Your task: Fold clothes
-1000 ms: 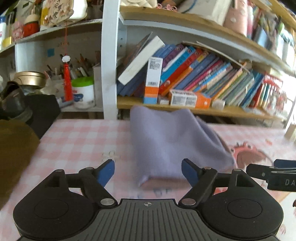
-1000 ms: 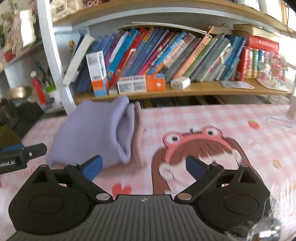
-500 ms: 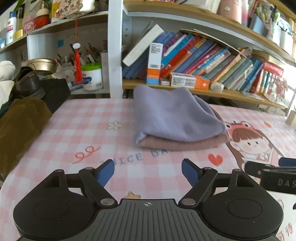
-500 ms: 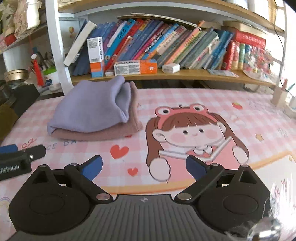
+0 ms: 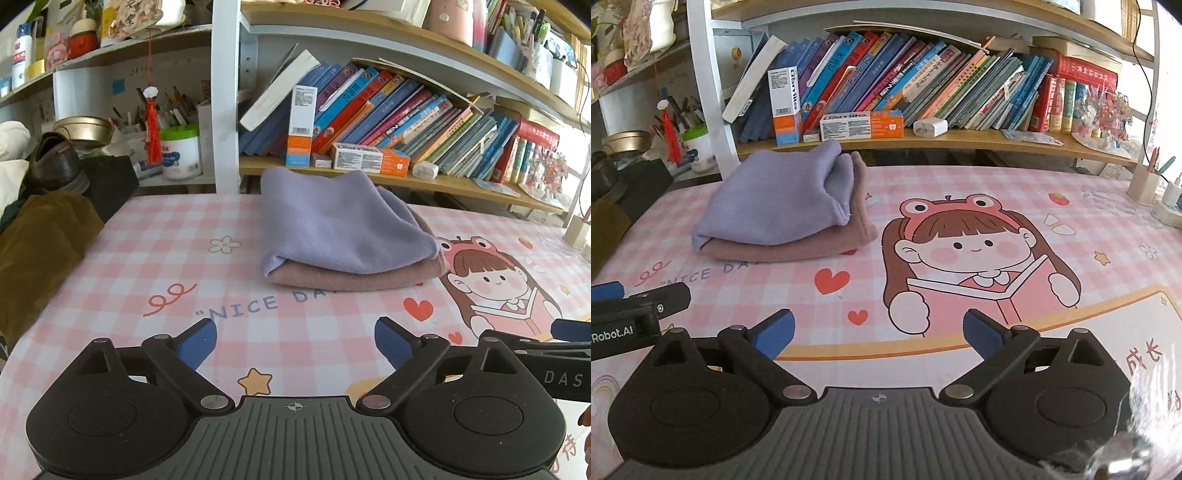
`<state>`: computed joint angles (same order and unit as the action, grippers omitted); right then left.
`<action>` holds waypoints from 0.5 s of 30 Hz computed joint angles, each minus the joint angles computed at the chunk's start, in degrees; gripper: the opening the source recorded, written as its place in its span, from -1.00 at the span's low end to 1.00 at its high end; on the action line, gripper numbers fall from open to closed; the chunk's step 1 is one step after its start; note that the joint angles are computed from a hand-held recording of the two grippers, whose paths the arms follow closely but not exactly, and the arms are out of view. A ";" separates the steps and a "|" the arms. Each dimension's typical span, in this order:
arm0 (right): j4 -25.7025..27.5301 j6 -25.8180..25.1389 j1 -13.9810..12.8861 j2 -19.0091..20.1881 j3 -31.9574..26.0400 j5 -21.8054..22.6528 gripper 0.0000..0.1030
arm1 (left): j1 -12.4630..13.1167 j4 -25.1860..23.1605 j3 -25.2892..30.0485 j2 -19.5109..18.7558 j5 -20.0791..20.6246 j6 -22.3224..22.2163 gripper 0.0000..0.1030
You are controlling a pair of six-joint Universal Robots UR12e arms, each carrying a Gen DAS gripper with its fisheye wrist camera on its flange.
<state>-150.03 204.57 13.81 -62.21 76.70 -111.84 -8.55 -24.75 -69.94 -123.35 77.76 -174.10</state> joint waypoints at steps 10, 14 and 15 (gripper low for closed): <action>1.93 0.17 -0.12 0.06 -0.55 0.08 1.00 | -0.40 -3.55 1.02 -0.27 1.97 0.75 0.99; 2.70 0.03 -0.13 0.25 -0.97 -0.27 1.00 | -0.38 -4.09 1.24 -0.34 2.12 0.62 0.99; 2.79 0.01 -0.14 0.28 -1.02 -0.29 1.00 | -0.38 -4.20 1.29 -0.35 2.14 0.59 0.99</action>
<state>-147.24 204.58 13.67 -61.93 75.69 -112.13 -8.93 -28.95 -68.65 -123.70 79.89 -173.50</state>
